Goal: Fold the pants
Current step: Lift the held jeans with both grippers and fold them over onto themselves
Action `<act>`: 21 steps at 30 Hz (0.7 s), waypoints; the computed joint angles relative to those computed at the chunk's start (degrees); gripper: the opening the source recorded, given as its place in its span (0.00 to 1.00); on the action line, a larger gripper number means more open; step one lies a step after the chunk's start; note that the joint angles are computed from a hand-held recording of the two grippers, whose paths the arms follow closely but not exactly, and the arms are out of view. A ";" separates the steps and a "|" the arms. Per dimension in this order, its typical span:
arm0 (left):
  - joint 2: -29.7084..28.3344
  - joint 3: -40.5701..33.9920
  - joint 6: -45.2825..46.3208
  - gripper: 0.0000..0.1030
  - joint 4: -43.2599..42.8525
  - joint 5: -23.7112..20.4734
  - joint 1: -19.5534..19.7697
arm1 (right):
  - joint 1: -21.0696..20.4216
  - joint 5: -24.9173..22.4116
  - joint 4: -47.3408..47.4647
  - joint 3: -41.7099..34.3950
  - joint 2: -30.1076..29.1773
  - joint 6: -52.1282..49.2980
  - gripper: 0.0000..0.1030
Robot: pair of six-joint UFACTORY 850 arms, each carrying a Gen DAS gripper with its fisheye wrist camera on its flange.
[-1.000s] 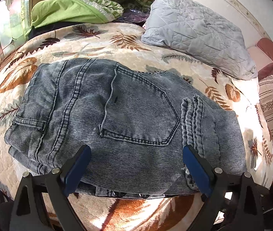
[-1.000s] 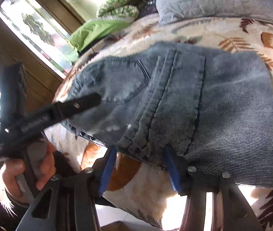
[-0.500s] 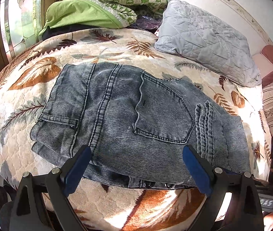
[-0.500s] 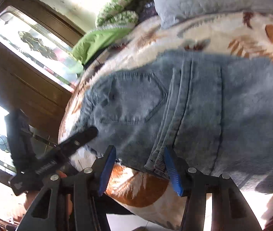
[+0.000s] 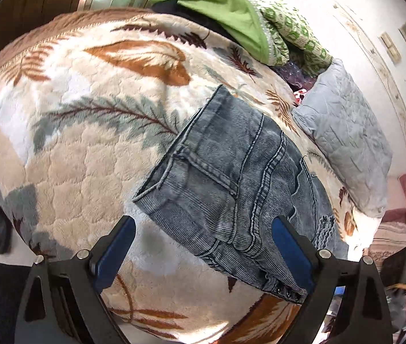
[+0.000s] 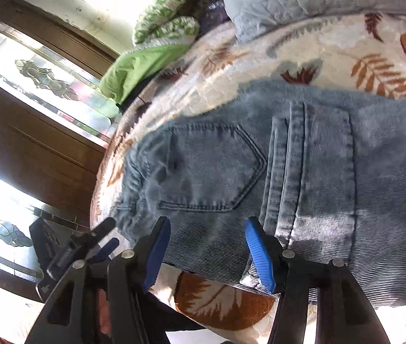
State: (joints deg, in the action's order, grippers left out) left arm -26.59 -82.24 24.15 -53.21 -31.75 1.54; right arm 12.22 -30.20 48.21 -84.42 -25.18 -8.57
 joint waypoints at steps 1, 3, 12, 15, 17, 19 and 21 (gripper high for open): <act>-0.68 -0.37 -0.41 0.93 -1.29 -1.85 0.48 | -0.16 -2.39 0.57 -0.49 -1.86 0.43 0.57; -1.46 -0.52 0.02 0.93 -4.62 -4.70 1.25 | -0.34 0.03 6.90 2.13 -0.76 -4.61 0.57; -2.27 -0.09 -0.05 0.93 -12.96 -10.32 2.73 | -0.48 -0.23 9.19 2.73 -0.51 -7.53 0.57; -3.74 -2.19 0.01 0.93 -13.54 -11.03 2.61 | -0.44 -0.07 9.94 3.02 -0.38 -8.63 0.57; -4.81 -3.19 1.25 0.93 -16.66 -13.10 3.02 | -0.63 -0.03 11.87 3.65 -0.14 -10.43 0.57; -5.52 -3.42 1.88 0.93 -19.10 -14.09 3.27 | -0.98 -0.16 14.54 4.69 0.38 -12.97 0.57; -5.44 -3.04 2.09 0.91 -19.80 -12.98 3.11 | -1.35 -0.35 16.72 5.38 0.69 -15.12 0.57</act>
State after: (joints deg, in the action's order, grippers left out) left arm -32.03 -85.29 26.24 -73.01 -44.74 4.65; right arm 10.87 -30.55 64.93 -79.04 -24.48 -23.69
